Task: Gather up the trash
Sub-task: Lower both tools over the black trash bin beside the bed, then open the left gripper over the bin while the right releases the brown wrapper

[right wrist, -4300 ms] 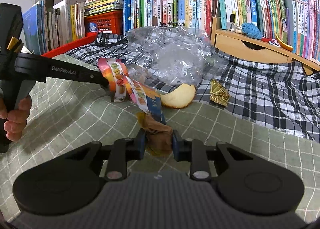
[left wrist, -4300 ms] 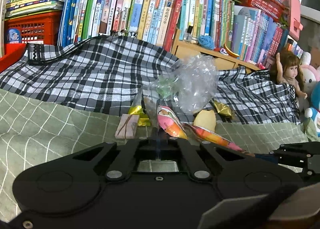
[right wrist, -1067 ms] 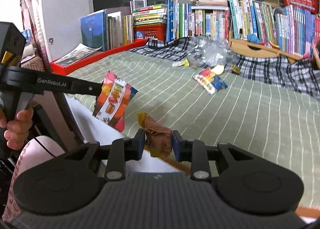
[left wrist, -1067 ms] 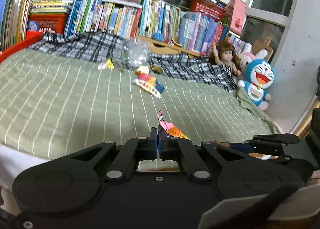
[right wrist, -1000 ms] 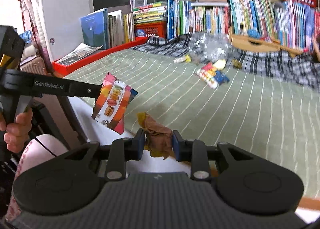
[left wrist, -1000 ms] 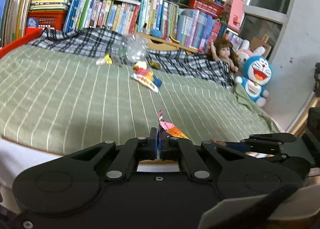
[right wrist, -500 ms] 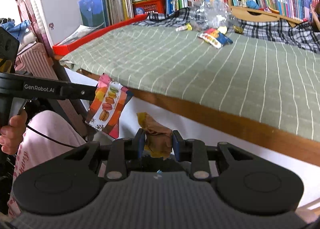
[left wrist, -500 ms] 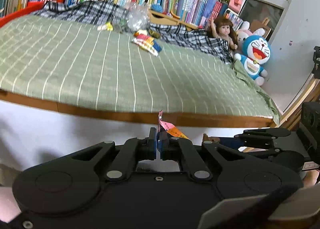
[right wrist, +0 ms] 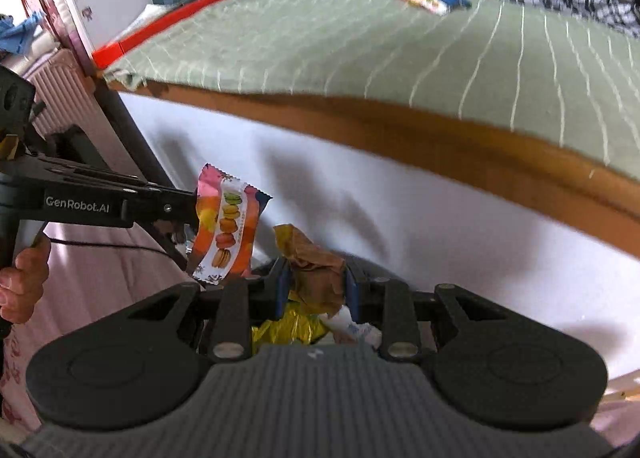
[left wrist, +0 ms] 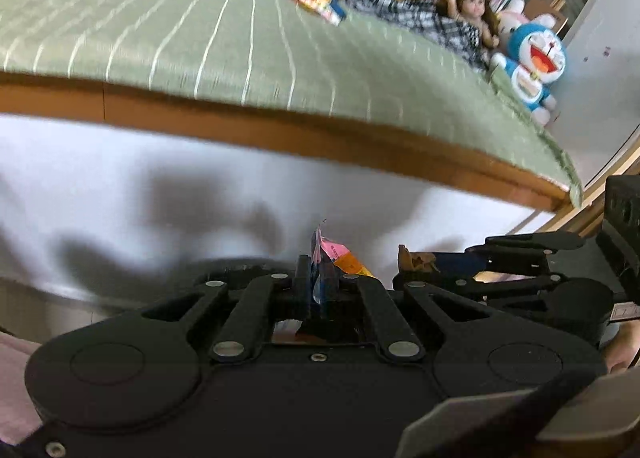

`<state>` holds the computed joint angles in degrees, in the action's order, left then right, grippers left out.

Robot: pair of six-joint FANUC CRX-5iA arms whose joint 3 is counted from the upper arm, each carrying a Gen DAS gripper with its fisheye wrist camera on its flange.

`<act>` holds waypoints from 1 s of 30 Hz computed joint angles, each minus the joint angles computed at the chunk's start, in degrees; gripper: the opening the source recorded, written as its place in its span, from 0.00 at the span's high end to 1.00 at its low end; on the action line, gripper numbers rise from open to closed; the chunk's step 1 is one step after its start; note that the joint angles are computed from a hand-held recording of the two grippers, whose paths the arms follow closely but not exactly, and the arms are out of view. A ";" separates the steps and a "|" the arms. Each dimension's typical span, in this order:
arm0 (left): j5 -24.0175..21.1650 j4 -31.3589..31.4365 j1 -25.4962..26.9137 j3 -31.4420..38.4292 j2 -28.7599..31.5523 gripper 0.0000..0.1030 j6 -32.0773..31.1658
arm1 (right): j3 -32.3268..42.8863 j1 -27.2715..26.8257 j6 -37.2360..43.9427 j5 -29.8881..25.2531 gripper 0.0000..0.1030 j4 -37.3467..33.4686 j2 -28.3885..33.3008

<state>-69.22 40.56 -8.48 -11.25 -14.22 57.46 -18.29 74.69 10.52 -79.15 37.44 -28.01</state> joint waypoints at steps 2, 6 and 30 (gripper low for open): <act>-0.04 -0.87 -0.21 -0.24 0.34 0.97 0.43 | -0.28 -0.85 0.62 0.54 0.62 -1.56 0.07; 0.02 -2.78 -0.87 -0.42 1.65 0.97 1.83 | -0.64 -3.39 2.12 2.44 0.62 -5.60 0.24; -1.78 -13.00 -4.07 0.55 7.74 0.90 8.61 | 0.66 -8.36 10.81 4.12 0.45 -18.12 5.90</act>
